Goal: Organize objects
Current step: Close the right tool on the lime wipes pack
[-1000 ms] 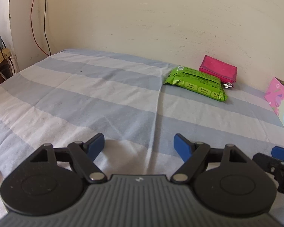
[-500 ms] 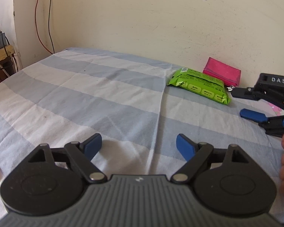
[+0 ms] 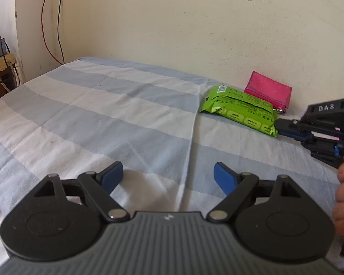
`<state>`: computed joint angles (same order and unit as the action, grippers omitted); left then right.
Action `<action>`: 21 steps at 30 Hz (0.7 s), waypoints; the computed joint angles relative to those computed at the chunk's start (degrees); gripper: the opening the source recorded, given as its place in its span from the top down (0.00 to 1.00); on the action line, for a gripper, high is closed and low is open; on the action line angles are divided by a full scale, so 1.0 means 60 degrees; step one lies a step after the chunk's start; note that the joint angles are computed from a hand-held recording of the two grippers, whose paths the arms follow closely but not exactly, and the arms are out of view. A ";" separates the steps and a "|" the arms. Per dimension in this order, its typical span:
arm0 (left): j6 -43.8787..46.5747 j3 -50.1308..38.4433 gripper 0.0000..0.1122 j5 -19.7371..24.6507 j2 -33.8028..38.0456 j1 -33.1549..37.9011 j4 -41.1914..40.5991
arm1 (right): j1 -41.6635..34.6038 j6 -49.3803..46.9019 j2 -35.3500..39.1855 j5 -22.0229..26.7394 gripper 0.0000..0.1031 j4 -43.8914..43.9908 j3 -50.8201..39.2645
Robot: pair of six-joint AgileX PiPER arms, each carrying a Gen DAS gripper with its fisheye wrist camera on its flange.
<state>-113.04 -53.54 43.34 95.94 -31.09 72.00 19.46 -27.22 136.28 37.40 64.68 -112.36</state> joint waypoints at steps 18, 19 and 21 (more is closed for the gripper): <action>-0.0780 0.0296 0.22 0.0103 -0.0216 -0.0026 0.0256 | -0.0013 -0.6392 -0.4107 -0.1520 0.44 0.1556 0.5583; -0.0858 0.0323 0.22 0.0079 -0.0240 -0.0002 0.0268 | 0.0149 -0.6961 -0.4061 -0.1775 0.35 0.1797 0.5483; -0.0962 0.0323 0.22 0.0071 -0.0241 0.0004 0.0288 | 0.0587 -0.8309 -0.3776 -0.2439 0.26 0.2241 0.5059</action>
<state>-118.81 -51.60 43.77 94.49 -31.07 73.73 22.98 -77.07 113.63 22.77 78.12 -82.00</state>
